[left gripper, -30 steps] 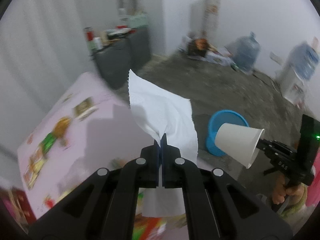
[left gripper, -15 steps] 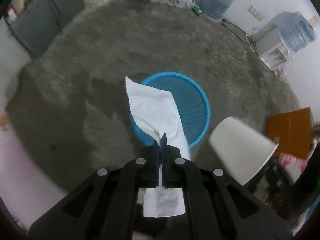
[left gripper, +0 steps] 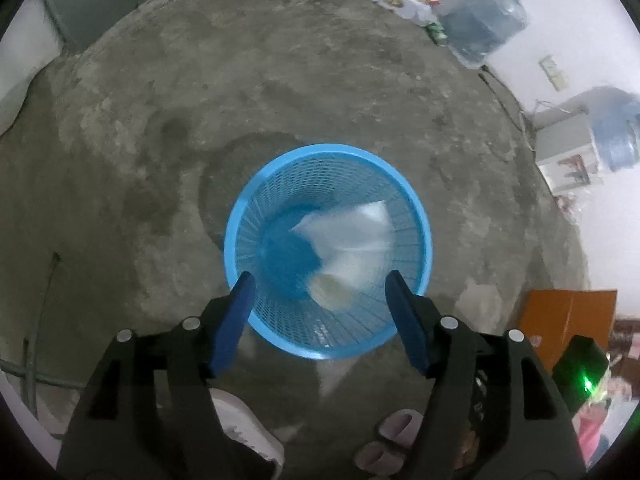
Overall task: Collect trash
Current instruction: 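Carry tissue and cup over the blue wastebasket and open both grippers, then move both tools back over the snack pile on the table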
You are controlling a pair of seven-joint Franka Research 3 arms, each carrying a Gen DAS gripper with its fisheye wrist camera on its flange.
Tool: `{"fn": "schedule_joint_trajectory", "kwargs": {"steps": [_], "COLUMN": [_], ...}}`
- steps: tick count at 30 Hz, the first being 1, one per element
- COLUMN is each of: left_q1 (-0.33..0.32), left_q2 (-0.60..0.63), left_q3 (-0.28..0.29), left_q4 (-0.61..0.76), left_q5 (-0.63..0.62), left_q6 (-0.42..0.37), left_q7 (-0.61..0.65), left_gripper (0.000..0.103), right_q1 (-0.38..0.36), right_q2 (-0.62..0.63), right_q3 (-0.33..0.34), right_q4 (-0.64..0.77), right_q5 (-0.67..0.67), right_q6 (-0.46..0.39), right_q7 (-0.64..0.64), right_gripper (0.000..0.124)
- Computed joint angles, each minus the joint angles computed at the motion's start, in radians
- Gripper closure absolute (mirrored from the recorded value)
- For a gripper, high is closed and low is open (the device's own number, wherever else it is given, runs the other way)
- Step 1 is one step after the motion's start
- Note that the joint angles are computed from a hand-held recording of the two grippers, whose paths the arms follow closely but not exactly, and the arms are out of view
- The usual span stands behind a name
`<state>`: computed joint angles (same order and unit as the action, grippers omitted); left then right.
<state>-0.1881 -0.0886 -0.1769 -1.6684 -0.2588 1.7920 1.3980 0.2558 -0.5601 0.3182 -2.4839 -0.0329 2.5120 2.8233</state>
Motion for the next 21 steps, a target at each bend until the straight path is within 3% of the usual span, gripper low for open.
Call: {"fn": "schedule_joint_trajectory", "kwargs": {"steps": [5,10,12,18,21], "left_q1": [-0.001,-0.008,-0.015,-0.03,-0.016], "left_q2": [-0.044,-0.174,-0.239,-0.429,-0.524], "left_q3": [0.01,0.052,0.081,0.178,0.225], "left_q4": [0.026,0.002,-0.01,0.022,0.018], "left_q5": [-0.033,-0.134,-0.168,-0.162,-0.149], "left_q6": [-0.018,-0.017,-0.025,-0.213,-0.256], "left_q7": [0.046,0.135,0.177,0.266,0.25], "left_gripper": [0.037,0.03,0.026,0.024,0.02], "right_q1": [-0.006,-0.016,-0.022,-0.058,-0.075], "right_q2": [-0.072,-0.123,-0.128,-0.1,-0.058], "right_q3": [0.02,0.068,0.096,0.22,0.285], "right_q4": [-0.006,0.079,0.133,0.35,0.467], "right_q5": [-0.015,-0.053,-0.085,-0.225,-0.313], "right_q6": [-0.032,-0.133,-0.168,-0.303,-0.356], "right_q7": [0.029,0.045,0.043,0.046,0.033], "right_gripper": [0.076,0.062,0.052,0.029,0.027]}}
